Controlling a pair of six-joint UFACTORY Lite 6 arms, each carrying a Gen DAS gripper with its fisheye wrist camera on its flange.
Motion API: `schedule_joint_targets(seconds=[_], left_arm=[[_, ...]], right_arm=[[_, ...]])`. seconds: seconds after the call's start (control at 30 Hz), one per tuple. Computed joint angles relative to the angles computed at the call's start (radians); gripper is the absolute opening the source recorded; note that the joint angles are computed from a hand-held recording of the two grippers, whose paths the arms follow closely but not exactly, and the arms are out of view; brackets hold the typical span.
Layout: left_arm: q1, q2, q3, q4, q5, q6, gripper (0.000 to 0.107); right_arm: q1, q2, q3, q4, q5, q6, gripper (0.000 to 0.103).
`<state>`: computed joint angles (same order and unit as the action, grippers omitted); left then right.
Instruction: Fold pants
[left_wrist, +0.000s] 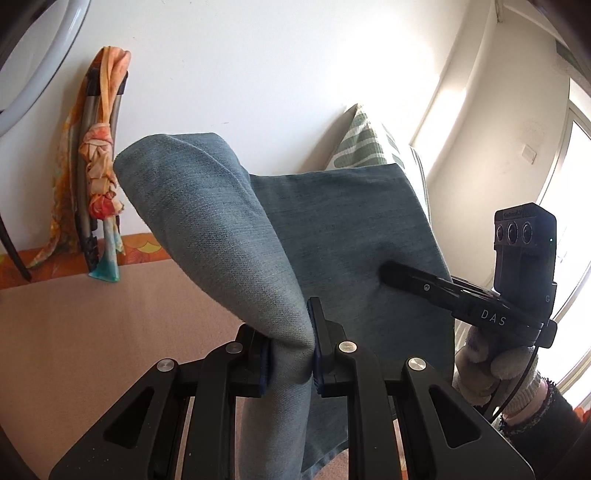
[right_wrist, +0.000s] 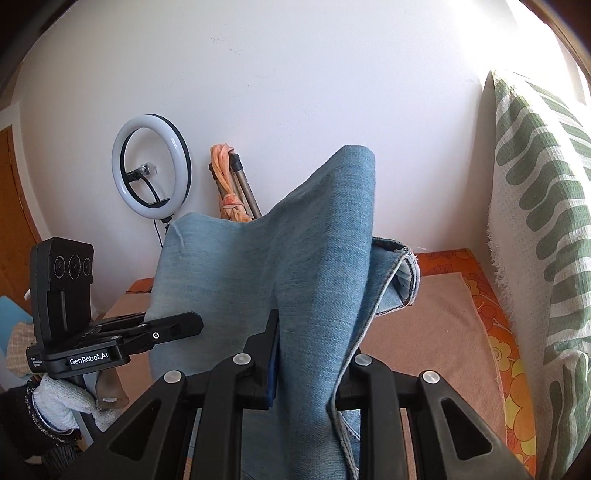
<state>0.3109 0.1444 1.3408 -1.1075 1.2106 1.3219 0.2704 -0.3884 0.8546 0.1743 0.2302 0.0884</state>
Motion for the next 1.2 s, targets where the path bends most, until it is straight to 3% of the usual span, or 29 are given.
schedule_joint_targets(seconds=[0.1, 0.33, 0.57, 0.8, 1.2], left_arm=[[-0.05, 0.073, 0.062, -0.005, -0.051, -0.016, 0.015], [-0.132, 0.203, 0.14, -0.017, -0.162, -0.015, 0.015], [-0.18, 0.348, 0.246, 0.004, -0.246, -0.024, 0.015], [-0.223, 0.477, 0.349, 0.022, -0.311, -0.048, 0.015], [-0.244, 0.565, 0.424, 0.05, -0.38, -0.086, 0.016]], right_arm=[[-0.047, 0.096, 0.062, 0.159, -0.013, -0.193, 0.02], [-0.144, 0.336, 0.197, 0.727, -0.031, -0.789, 0.02], [-0.168, 0.561, 0.35, 0.864, -0.028, -0.951, 0.02], [-0.174, 0.738, 0.489, 0.737, -0.041, -0.84, 0.019], [-0.171, 0.941, 0.676, 0.15, -0.03, -0.28, 0.02]])
